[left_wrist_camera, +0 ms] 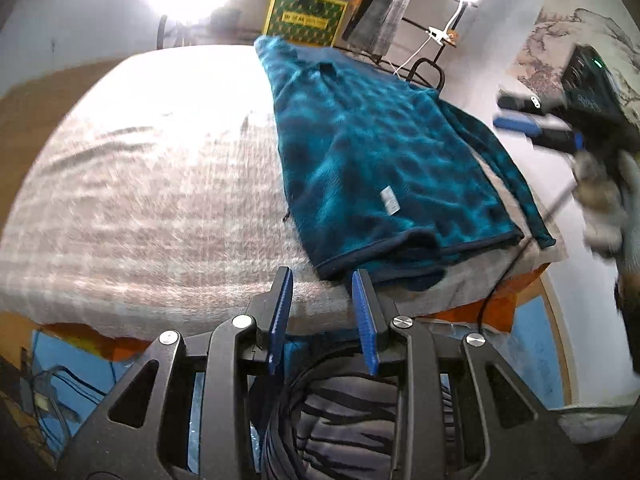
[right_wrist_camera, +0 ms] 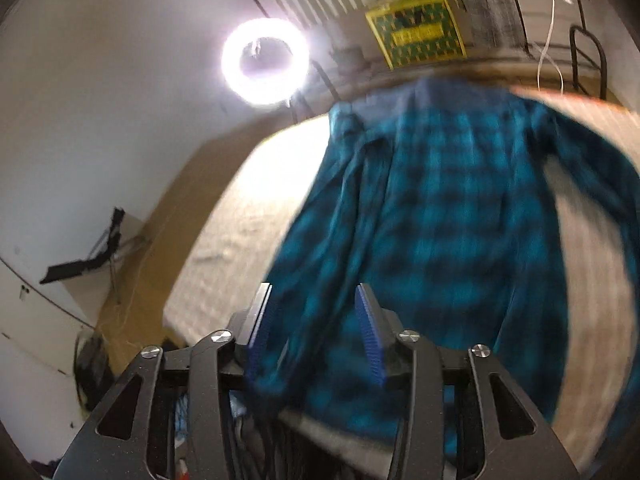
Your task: Fold large clothes
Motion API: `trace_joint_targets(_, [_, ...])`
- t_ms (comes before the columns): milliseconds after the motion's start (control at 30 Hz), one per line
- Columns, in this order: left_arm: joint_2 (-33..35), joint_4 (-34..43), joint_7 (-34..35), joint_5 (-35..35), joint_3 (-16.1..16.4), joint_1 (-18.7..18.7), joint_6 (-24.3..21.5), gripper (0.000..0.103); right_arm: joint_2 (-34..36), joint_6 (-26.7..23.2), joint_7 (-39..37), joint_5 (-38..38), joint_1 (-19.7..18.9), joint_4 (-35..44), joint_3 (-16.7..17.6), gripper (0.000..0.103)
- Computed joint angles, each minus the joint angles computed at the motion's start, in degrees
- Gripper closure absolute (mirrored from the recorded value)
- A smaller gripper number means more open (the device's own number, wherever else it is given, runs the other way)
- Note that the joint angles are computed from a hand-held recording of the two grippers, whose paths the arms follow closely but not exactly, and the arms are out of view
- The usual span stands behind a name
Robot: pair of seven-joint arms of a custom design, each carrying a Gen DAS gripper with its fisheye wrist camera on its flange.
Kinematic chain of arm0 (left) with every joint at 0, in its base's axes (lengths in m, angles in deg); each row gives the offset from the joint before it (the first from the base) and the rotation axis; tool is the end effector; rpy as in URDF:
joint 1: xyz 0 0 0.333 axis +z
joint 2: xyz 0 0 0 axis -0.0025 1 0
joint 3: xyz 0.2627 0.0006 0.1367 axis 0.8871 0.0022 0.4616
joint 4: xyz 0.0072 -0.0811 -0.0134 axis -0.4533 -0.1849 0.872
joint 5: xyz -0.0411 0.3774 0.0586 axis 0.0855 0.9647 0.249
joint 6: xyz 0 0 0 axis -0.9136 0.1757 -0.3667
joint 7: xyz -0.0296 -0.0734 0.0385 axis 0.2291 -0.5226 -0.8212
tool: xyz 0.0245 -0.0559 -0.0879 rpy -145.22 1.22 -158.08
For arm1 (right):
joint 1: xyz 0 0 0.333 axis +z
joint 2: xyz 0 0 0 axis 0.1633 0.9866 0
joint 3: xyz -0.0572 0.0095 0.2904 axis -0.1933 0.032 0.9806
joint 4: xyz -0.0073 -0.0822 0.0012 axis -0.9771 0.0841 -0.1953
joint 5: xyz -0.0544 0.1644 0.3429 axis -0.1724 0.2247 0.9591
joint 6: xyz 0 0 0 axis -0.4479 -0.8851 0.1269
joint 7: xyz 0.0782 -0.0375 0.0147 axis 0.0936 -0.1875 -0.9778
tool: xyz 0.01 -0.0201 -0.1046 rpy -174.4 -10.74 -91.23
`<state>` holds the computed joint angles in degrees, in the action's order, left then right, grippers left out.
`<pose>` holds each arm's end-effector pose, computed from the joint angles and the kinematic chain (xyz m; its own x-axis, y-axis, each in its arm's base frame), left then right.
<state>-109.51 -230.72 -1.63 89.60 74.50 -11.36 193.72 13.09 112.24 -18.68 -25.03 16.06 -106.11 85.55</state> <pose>0.3456 -0.1054 0.5582 0.2373 -0.9116 0.3355 -0.7024 -0.3996 -0.5890 0.5725 0.1208 0.5975 0.6899 -0.5754 -0.4392 -0.7113 -0.4262 -0.5590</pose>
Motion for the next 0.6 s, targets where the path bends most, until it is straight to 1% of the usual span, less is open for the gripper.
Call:
trace_joint_targets(67, [2.04, -1.0, 0.71, -1.39, 1.55, -1.0, 3.13, 0.073, -2.77, 0.42, 0.2, -1.16, 0.72, -5.36, 0.5, 0.059])
trace_joint_targets(100, [2.82, -0.99, 0.06, -1.32, 0.97, -0.42, 3.63, 0.073, -3.86, 0.53, 1.19, -2.23, 1.34, -7.95, 0.86, 0.059])
trace_joint_targets(133, [3.86, -1.24, 0.43, -1.18, 1.02, -0.39, 5.15, 0.073, -4.1, 1.03, 2.31, -3.49, 2.03, -9.34, 1.24, 0.059])
trace_joint_targets(167, [4.72, -1.08, 0.67, -0.81, 0.71, -0.25, 5.7, 0.073, -4.6, 2.05, 3.52, -5.14, 2.77, -11.07, 1.69, 0.059])
trace_joint_targets(200, [5.87, -0.64, 0.56, -0.28, 0.07, 0.12, 5.94, 0.073, -5.5, 4.11, 5.39, -8.13, 3.71, -13.76, 2.47, 0.059])
trace_joint_targets(267, [7.62, -0.14, 0.87, 0.1, -0.19, 0.08, 6.56, 0.073, -5.61, 5.82, 7.66, -11.47, 5.05, -15.92, 3.07, 0.059])
trace_joint_targets(333, [9.14, 0.47, 0.51, 0.96, -1.04, 0.66, 6.7, 0.073, -5.13, 6.99, 9.65, -13.0, 6.13, -17.52, 3.39, 0.059])
trace_joint_targets(367, [9.45, 0.44, 0.35, 1.03, -1.09, 0.64, 7.33, 0.073, -4.82, 6.88, 9.97, -12.5, 6.49, -17.84, 3.31, 0.059])
trace_joint_targets(400, [9.8, 0.26, 0.42, 0.77, -0.78, 0.28, 8.69, 0.089, -4.94, 6.79, 9.8, -12.18, 6.71, -18.17, 3.18, 0.064])
trace_joint_targets(433, [9.9, 0.33, 0.3, 0.71, -0.79, 0.15, 9.52, 0.096, -5.2, 7.38, 9.41, -11.89, 6.99, -18.58, 3.19, 0.091])
trace_joint_targets(467, [9.87, 0.83, -0.13, 1.31, -1.43, 0.64, 9.28, 0.096, -5.44, 7.26, 8.68, -11.57, 7.19, -18.69, 3.09, 0.1])
trace_joint_targets(533, [8.46, 1.7, -1.51, 3.32, -3.37, 1.91, 8.67, 0.098, -6.08, 5.85, 8.61, -10.53, 7.03, -17.94, 2.47, 0.099])
trace_joint_targets(600, [7.12, 2.5, -1.99, 5.5, -4.63, 2.5, 7.39, 0.1, -7.54, 3.99, 5.51, -6.04, 5.99, -17.9, 0.75, 0.099])
